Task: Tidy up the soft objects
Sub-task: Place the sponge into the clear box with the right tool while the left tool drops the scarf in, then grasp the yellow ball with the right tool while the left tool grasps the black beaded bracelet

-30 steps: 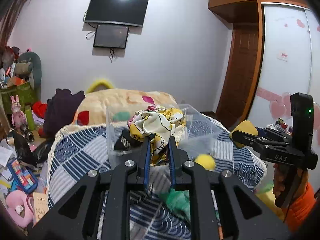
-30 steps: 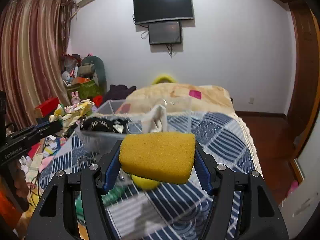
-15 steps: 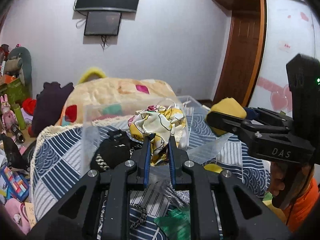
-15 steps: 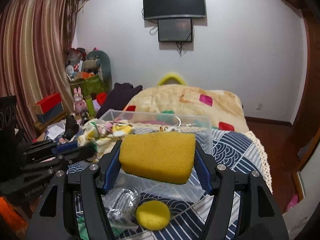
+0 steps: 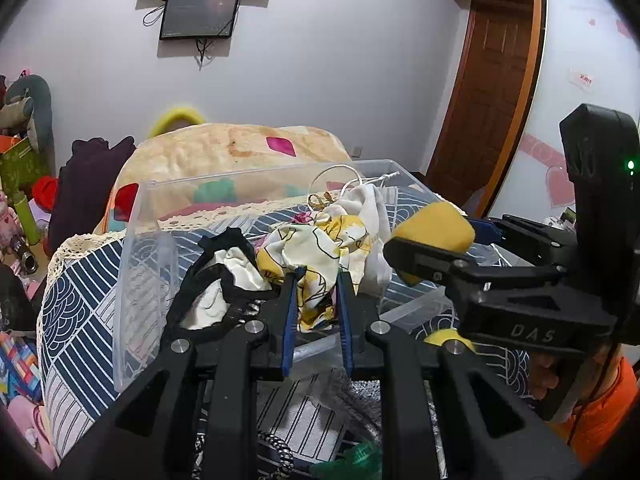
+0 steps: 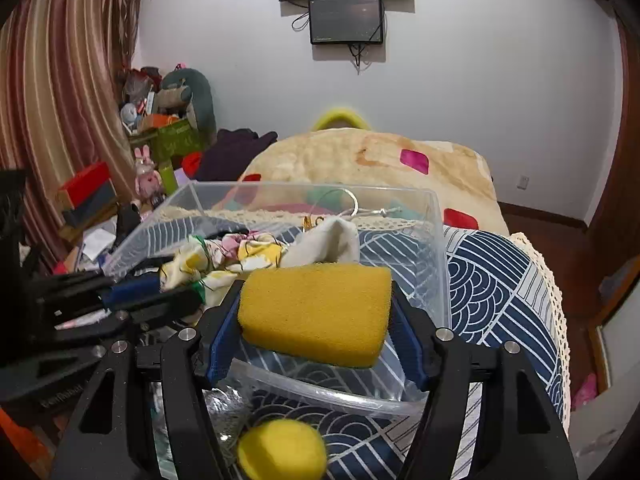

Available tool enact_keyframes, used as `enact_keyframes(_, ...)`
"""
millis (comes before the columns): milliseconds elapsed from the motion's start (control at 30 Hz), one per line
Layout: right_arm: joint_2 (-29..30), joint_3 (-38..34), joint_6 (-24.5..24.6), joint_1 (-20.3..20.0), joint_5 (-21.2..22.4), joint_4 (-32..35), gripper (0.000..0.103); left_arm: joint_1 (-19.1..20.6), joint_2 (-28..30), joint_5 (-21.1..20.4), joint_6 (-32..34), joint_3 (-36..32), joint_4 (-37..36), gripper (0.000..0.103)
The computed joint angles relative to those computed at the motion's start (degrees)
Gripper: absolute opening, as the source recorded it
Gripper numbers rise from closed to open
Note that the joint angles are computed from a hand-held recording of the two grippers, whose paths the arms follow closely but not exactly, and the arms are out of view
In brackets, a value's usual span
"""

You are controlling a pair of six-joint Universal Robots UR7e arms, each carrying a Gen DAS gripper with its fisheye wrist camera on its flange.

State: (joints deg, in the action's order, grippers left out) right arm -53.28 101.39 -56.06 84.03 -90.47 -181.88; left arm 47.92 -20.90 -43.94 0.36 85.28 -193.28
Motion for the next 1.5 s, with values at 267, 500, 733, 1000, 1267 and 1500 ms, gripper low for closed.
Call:
enact_keyframes(267,-0.22,1.40,-2.82,0.00,-0.47,-2.86,0.078,-0.82,-0.86,1.09,-2.13,2.16,-1.22,0.060)
enact_keyframes(500,-2.16,4.30,-4.11,-0.33,1.51,-6.20,0.081,-2.11,-1.63,2.57,-1.29,4.60,-3.71,0.063)
enact_keyframes(733,-5.71,8.03,-4.53,-1.37,6.48,-8.34,0.082,-4.65,-3.44,4.91,0.67,8.73,-9.49,0.071)
enact_keyframes(1000,-8.53,12.33,-6.63,-2.84,10.64,-12.50,0.085,-7.54,-5.00,8.62,3.69,13.32,-15.33,0.075)
enact_keyframes(1267,-8.18,13.36,-6.56,-4.62,9.13,-11.98,0.085,-6.87,-5.56,9.24,-4.85,17.47,-9.04,0.078)
enact_keyframes(1500,-7.32,13.63,-5.83,-6.57,6.12,-8.88,0.084,-5.01,-5.59,8.77,-13.54,19.68,-1.98,0.078)
